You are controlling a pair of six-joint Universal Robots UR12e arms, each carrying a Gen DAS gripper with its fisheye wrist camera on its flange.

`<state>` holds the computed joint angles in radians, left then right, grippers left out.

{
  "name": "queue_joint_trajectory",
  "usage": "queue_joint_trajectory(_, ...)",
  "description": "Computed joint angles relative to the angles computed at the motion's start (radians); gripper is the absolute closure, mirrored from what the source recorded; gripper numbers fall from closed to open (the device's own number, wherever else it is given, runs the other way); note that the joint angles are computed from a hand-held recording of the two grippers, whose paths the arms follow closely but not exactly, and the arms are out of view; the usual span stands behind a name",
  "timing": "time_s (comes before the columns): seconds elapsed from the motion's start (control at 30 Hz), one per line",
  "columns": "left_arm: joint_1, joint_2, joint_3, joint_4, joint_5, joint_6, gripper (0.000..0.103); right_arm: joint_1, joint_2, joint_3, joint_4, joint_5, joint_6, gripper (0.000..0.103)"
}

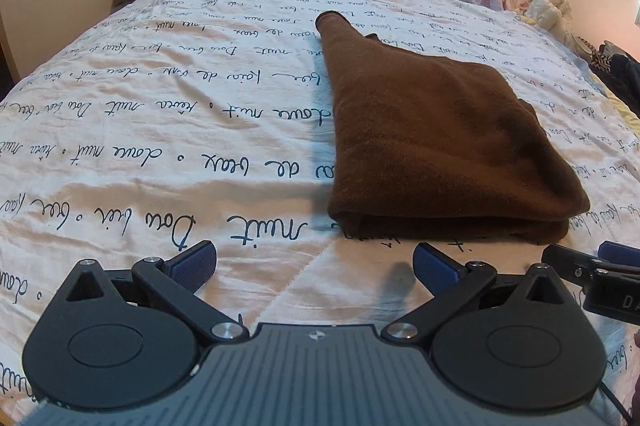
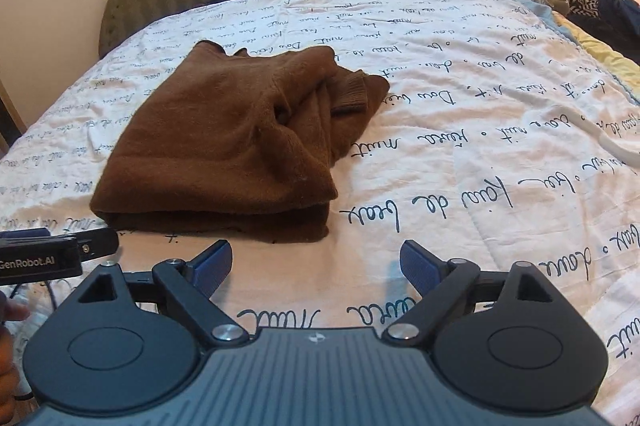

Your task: Fold small clothes

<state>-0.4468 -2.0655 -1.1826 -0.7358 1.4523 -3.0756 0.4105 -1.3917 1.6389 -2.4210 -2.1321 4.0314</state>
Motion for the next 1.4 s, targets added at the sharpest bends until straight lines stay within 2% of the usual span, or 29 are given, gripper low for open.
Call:
queue_joint_trajectory(0.13,-0.009,0.004,-0.042,0.062,0.038,0.007,0.0,0.01,0.031,-0.01,0.029,-0.048,0.03,0.0)
queue_joint_trajectory(0.2,-0.018,0.01,-0.071,0.119,0.07,0.029,0.0,0.031,0.054,-0.024,0.04,-0.113,0.005,0.0)
queue_joint_trajectory(0.3,-0.027,0.012,-0.085,0.15,0.1,0.041,0.0,0.052,0.076,-0.042,0.063,-0.182,0.001,0.0)
queue_joint_trajectory(0.5,-0.024,0.016,-0.107,0.196,0.091,0.032,0.0,0.042,0.064,-0.014,0.001,-0.151,0.006,0.0)
queue_joint_trajectory(0.63,-0.024,0.016,-0.111,0.206,0.089,0.035,0.0,0.049,0.072,-0.02,0.007,-0.175,-0.001,0.0)
queue_joint_trajectory(1.07,-0.024,0.019,-0.116,0.213,0.087,0.037,0.0,0.049,0.072,-0.02,0.006,-0.175,-0.001,0.0)
queue_joint_trajectory(1.2,-0.024,0.021,-0.105,0.18,0.086,0.047,0.0,0.045,0.067,-0.02,0.011,-0.158,0.003,0.0)
queue_joint_trajectory(1.4,-0.02,0.026,-0.062,0.058,0.072,0.03,0.0,0.016,0.037,-0.031,0.069,-0.04,0.025,0.0)
